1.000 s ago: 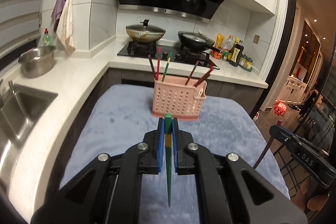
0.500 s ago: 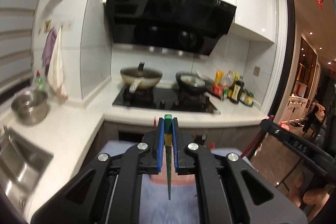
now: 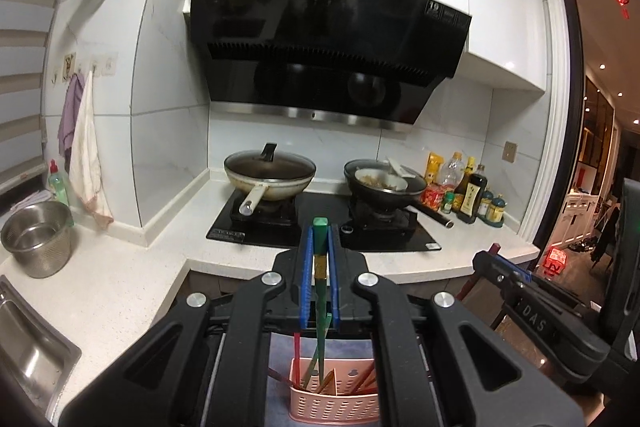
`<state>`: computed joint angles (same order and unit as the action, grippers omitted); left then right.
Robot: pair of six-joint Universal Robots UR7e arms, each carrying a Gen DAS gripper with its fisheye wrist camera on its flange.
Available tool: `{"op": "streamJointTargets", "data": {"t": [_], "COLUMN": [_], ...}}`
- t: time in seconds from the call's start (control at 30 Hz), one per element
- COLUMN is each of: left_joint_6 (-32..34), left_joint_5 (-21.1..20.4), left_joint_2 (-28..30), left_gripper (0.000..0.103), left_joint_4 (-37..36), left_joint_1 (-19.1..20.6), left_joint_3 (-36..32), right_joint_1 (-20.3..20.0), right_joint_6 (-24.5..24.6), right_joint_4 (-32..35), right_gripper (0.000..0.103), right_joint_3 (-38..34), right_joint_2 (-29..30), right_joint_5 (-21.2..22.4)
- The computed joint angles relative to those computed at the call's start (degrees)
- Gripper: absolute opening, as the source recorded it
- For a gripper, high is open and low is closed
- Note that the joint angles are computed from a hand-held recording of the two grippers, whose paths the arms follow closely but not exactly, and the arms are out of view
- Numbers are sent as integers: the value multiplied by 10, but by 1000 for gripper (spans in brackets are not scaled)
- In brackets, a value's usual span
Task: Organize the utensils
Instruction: 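Lift both chopsticks upright and carry them over the pink basket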
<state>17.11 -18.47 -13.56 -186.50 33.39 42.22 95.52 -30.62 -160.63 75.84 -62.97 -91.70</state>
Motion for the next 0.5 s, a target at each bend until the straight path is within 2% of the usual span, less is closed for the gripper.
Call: {"op": "streamJointTargets", "data": {"t": [0.5], "left_joint_6": [-66], "left_joint_5": [-6], "left_joint_2": [7], "left_gripper": [7], "left_joint_4": [55], "left_joint_1": [29], "left_joint_3": [21], "right_joint_1": [-20], "right_joint_6": [-20], "right_joint_4": [8], "right_gripper": [7], "right_joint_3": [-2], "right_joint_2": [36], "right_joint_5": [-21]}}
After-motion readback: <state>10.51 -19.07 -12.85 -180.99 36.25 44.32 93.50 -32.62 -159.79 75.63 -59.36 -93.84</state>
